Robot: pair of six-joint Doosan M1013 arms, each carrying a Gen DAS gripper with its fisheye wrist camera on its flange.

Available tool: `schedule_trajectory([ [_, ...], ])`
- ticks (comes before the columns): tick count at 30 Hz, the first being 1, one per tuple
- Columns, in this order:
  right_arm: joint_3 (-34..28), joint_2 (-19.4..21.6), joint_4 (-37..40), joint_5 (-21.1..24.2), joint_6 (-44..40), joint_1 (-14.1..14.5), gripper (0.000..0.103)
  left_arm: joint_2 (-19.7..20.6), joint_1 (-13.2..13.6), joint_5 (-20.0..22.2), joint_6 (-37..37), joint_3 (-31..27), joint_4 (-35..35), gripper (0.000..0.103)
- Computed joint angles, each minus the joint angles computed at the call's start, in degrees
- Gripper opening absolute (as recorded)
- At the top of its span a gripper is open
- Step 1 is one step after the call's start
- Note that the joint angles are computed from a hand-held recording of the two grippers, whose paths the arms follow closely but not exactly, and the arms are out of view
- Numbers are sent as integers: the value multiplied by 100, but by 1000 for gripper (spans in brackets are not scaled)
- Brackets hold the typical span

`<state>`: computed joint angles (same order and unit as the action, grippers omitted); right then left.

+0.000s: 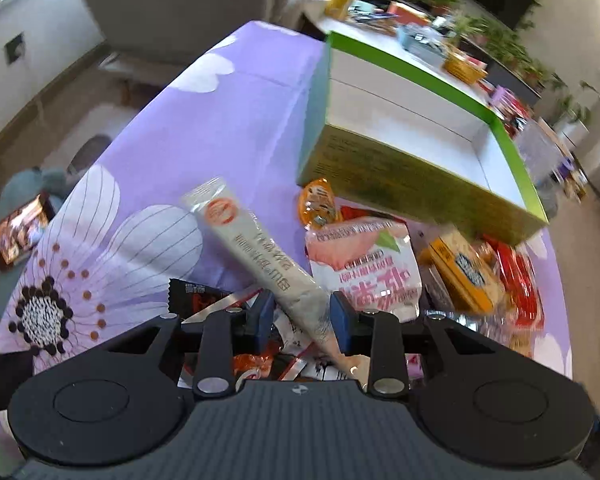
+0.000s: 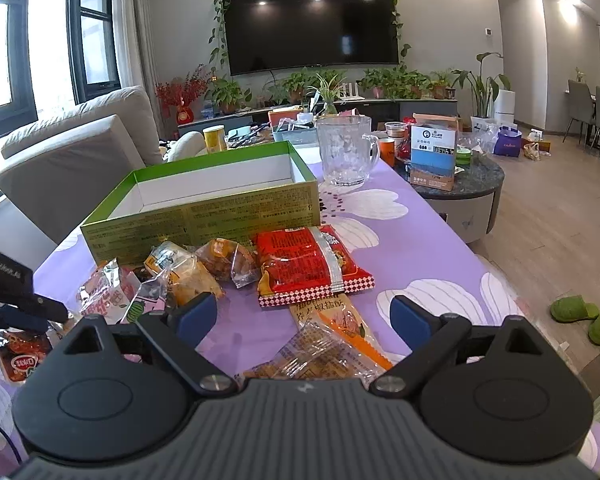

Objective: Organize snacks
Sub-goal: 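Grasp the long white stick snack with the left gripper while the right grasps the red wafer pack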

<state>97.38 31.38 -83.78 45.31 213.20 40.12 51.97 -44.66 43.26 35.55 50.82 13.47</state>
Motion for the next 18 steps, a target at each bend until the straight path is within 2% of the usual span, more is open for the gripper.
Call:
schedule_trajectory([
  [3, -2, 7, -7, -11, -21, -9, 68, 40, 25, -51, -469, -60, -2, 29],
  [4, 2, 6, -14, -17, -20, -17, 68, 75, 29, 0, -574, -121, -1, 33],
  [10, -14, 25, -86, 2, -86, -49, 68, 326, 19, 435, -428, -587, 68, 42],
  [12, -25, 42, -194, 29, -130, -80, 68, 371, -1, 505, -424, -669, 165, 42],
  [18, -52, 60, -370, -194, -239, -328, 68, 302, 42, 227, -273, -484, 20, 42],
])
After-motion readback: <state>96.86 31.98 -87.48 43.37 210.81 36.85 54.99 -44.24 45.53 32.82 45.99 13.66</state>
